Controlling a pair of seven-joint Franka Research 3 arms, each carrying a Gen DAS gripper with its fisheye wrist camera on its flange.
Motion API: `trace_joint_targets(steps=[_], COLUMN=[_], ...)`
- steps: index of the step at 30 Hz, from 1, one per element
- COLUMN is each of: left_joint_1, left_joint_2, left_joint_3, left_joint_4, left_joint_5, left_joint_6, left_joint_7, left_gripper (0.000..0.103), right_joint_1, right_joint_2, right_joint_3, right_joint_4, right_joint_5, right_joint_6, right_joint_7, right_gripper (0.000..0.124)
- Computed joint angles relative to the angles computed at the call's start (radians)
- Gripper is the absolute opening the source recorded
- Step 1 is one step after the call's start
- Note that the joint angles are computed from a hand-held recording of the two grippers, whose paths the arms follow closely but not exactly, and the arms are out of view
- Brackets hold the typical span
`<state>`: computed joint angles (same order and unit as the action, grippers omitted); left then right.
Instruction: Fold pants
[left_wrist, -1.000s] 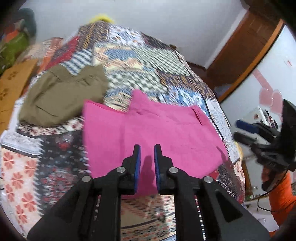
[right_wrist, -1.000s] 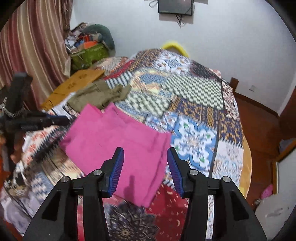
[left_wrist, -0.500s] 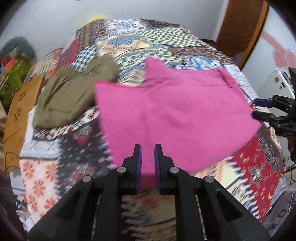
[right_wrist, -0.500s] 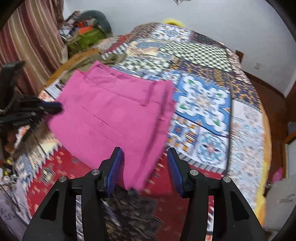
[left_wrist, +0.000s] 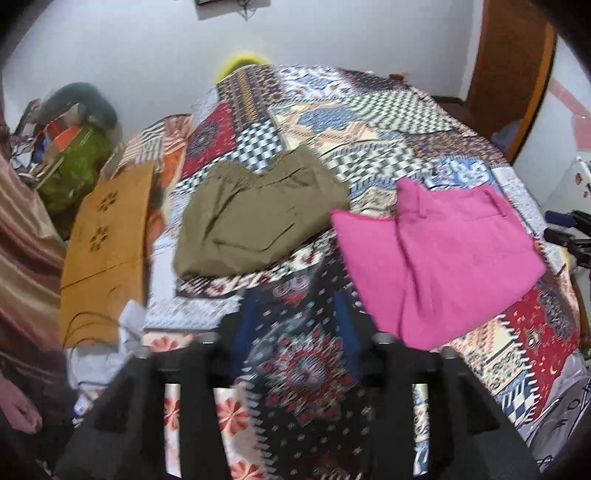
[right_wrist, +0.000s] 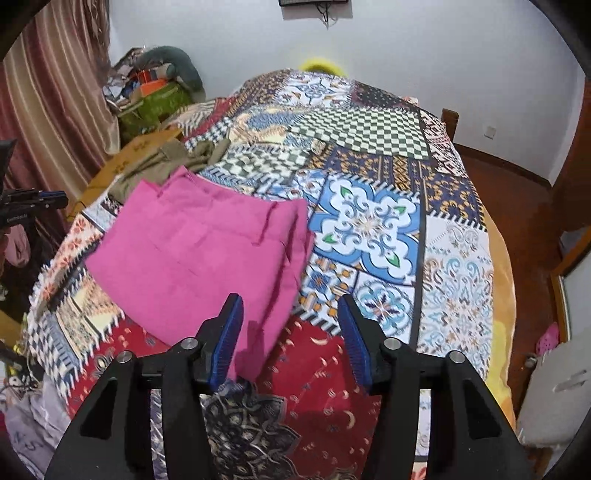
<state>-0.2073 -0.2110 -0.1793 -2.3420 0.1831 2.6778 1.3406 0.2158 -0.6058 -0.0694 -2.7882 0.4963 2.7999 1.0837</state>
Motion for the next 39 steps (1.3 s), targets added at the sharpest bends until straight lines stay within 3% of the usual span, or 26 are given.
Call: trace_joint_targets(steps=[4,8,14,21,27,31,39], left_joint_1=[-0.068,-0.096,-0.067,-0.039,-0.052,-0.052,-0.042], left_joint_2=[0.071,0.162,0.212,0.198,0.202,0.222,0.228], left_joint_3=[0.027,0.011,-0.041,-0.044,-0.046,-0.056,-0.061], left_joint_4=[0.009,0.052,0.080,0.079,0.068,0.070,0.085], left_joint_5=[-0.200,-0.409,-0.422,-0.519,-0.521,-0.478,-0.560], left_joint_6=[0.056,0.028,0.026,0.017,0.030,0.074,0.059], left_joint_7=[0.131,0.275,0.261,0.287,0.277,0.241,0.303], left_gripper=[0.054,0.054,0.058,0.058,0.059,0.060,0.060], right_joint_1=[0.029,0.042,0.042,0.071,0.061,0.052,0.049], right_joint_2=[0.035,0.077,0.134,0.178,0.170,0.202,0.238], right_joint_3=[-0.013,-0.025,-0.017,-0.051,-0.032,0.002,-0.043], right_joint_4=[0.011,0.029,0.050,0.087,0.103,0.100,0.141], right_joint_5=[0.028,0.058,0.081,0.182,0.214,0.201,0.281], right_joint_6=[0.012,-0.007,0.004,-0.016,-0.053,-0.010,-0.105], right_joint_7=[-0.006,-0.020,-0.047,-0.109,-0.149,-0.133,-0.171], right_gripper=[0.054,0.054,0.054,0.054,0.054,0.062,0.068])
